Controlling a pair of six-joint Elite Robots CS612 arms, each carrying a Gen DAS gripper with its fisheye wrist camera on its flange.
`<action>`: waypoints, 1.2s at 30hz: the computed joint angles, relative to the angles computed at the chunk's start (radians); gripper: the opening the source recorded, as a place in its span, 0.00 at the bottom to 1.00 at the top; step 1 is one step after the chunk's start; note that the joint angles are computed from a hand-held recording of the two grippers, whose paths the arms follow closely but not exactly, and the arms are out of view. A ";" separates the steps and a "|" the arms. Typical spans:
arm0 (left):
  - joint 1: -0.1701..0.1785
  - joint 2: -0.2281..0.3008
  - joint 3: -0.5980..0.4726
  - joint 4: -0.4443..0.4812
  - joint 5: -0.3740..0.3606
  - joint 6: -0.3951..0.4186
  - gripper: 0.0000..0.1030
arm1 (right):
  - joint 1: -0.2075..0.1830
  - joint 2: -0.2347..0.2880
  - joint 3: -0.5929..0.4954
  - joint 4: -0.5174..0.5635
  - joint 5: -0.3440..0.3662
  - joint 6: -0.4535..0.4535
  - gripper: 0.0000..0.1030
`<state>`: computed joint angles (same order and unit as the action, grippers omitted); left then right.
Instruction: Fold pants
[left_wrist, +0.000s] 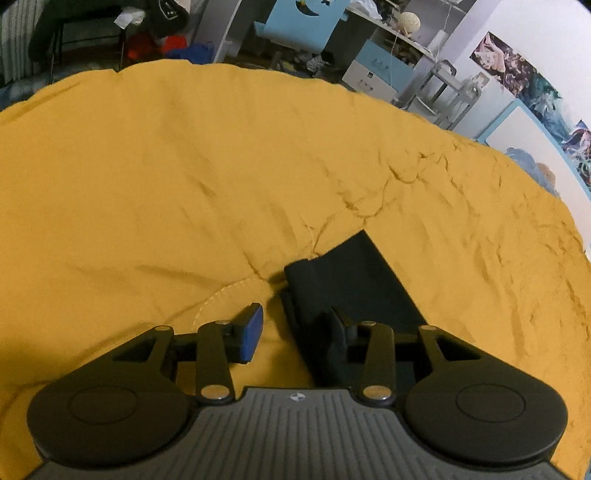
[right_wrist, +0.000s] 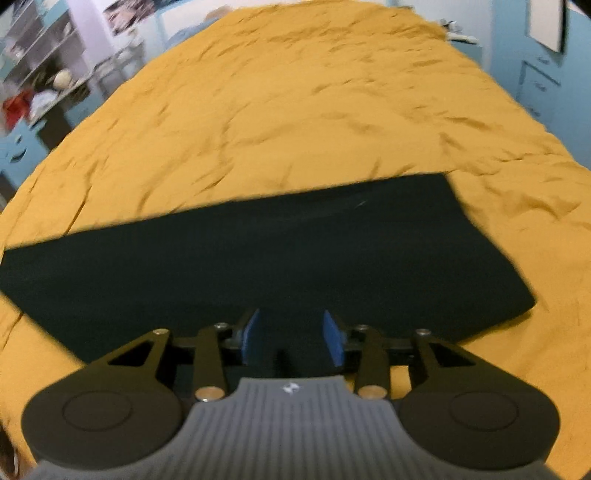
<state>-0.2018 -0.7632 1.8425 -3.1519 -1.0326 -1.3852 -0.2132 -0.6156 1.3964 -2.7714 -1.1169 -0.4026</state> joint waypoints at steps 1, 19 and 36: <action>-0.001 0.001 0.003 -0.003 0.002 -0.002 0.45 | 0.004 -0.015 0.019 0.022 0.002 -0.014 0.35; 0.004 0.016 0.005 -0.069 -0.005 -0.010 0.15 | 0.078 -0.038 0.075 0.142 -0.011 -0.029 0.10; 0.001 -0.002 0.016 -0.061 0.002 -0.045 0.43 | 0.076 -0.039 0.047 0.318 -0.027 -0.200 0.00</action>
<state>-0.2012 -0.7656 1.8589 -3.2131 -1.0301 -1.4306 -0.1372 -0.6542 1.4434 -2.4534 -1.1443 -0.6023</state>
